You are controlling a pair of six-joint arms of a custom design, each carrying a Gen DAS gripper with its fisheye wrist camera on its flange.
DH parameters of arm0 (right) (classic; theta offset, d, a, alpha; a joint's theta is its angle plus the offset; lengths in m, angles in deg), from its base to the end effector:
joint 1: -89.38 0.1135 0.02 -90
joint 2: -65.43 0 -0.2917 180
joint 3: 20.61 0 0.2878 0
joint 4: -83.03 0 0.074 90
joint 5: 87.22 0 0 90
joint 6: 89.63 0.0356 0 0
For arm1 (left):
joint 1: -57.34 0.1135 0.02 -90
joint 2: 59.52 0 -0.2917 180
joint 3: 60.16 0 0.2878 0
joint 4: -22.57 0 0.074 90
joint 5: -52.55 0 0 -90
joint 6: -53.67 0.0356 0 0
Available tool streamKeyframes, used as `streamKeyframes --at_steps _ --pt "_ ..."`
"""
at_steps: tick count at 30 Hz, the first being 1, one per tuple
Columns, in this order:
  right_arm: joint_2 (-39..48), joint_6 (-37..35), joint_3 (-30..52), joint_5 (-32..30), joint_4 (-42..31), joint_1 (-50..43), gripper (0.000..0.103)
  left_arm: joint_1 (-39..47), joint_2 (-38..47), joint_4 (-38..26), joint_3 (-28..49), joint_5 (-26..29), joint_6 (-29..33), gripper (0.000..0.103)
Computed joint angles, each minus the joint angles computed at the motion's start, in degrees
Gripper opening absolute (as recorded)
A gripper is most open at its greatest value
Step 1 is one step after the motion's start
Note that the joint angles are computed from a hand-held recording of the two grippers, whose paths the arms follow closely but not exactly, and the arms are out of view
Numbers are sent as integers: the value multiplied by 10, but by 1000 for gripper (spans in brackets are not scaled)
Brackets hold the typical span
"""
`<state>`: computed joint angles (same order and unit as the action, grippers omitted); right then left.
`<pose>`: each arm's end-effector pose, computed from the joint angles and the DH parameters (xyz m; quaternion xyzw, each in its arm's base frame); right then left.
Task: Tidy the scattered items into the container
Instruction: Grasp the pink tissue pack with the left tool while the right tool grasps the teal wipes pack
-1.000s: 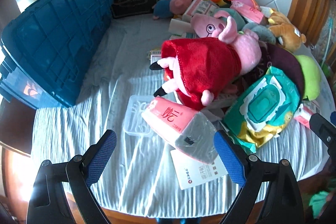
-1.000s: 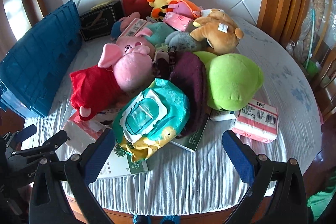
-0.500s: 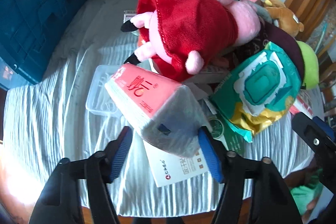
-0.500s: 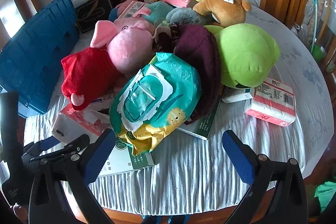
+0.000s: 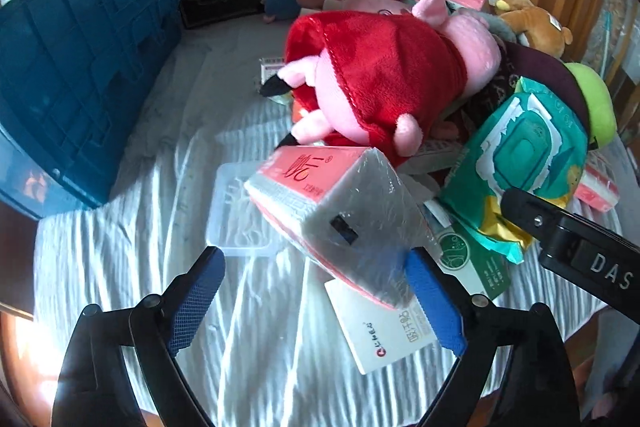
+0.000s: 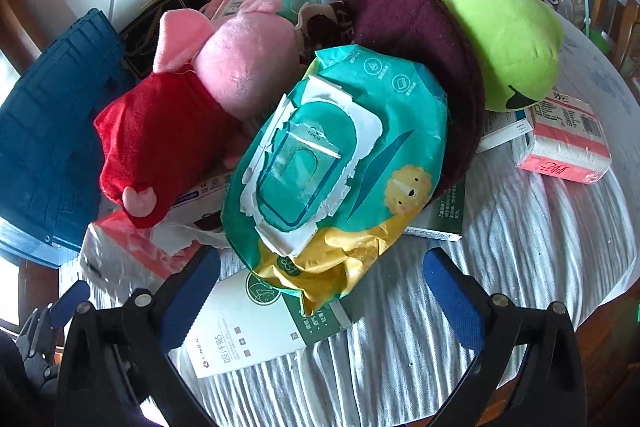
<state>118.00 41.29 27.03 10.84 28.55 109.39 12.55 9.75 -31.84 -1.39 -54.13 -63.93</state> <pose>0.1756 0.0586 0.2264 0.1928 0.9429 0.0750 0.2612 0.1815 -0.1658 0.2360 0.1132 0.9597 -0.0127 0.2570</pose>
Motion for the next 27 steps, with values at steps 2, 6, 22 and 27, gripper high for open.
streamKeyframes --at_steps 2,6,22,27 --pt "20 4 -1 -6 16 -8 103 4 14 10 6 13 9 93" --pt "45 10 -15 -21 58 -33 103 -2 36 21 15 20 16 93" --pt "-34 -139 -72 8 -46 -137 86 -12 14 -42 -33 -3 -36 37" --pt "-68 -172 -80 -33 -60 -155 86 -39 -22 -70 -21 -26 -59 72"
